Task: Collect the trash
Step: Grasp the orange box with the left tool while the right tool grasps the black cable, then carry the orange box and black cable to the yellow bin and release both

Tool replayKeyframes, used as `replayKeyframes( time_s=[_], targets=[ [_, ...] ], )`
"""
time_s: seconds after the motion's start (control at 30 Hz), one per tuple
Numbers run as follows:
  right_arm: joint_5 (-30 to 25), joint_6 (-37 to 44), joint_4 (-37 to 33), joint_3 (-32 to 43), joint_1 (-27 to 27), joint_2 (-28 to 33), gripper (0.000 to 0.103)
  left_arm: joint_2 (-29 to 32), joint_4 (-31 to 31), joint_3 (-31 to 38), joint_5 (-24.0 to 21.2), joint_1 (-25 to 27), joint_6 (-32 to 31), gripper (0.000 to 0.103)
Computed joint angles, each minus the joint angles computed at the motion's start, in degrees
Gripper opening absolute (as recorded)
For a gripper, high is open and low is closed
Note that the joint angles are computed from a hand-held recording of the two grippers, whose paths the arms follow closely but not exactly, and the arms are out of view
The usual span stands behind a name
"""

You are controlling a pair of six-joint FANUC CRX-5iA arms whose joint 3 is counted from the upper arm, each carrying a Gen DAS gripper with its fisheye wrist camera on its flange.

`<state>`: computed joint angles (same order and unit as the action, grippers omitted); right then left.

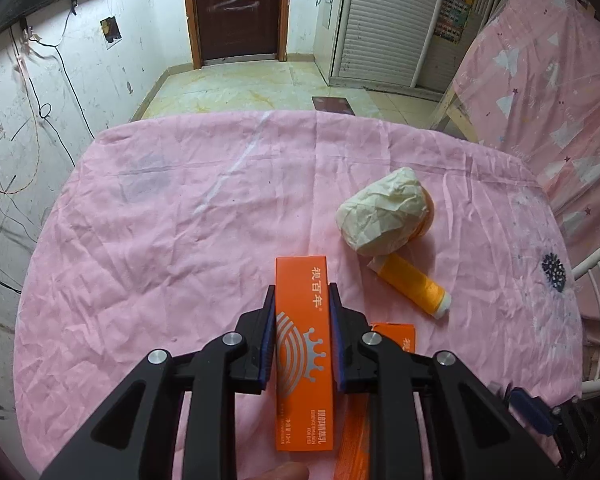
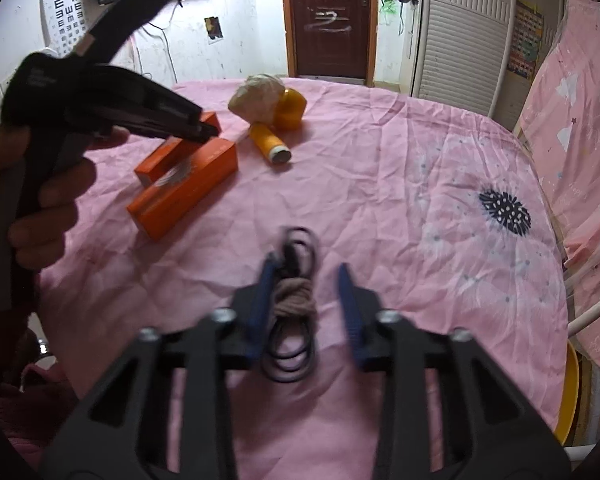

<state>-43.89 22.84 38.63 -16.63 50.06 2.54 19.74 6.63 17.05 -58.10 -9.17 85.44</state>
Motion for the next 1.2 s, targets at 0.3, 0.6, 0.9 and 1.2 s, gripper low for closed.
replayKeyframes(
  time_s=[0.3,0.6,0.9,1.2],
  targets=[
    [2.3,-4.4,4.1,-2.4,-0.1,-1.8,0.018,-3.5,2.5,-2.4,1.7,2.1,-2.2,0.016],
    [3.1,-12.5,12.1,-7.1,-1.0,-6.6,0.018,-6.9,6.3,-3.6,2.7,0.7,-4.9,0.016],
    [1.5,-20.6,18.3,-14.1,-2.3,-13.9,0.018,-8.7,8.4,-3.7,3.2,-5.2,-8.1,0.016],
    [-1.9,-26.8,21.8,-20.8,-3.6,-22.1,0.018,-7.4,7.1,-0.8,2.1,-12.8,-8.0,0.016]
  ],
)
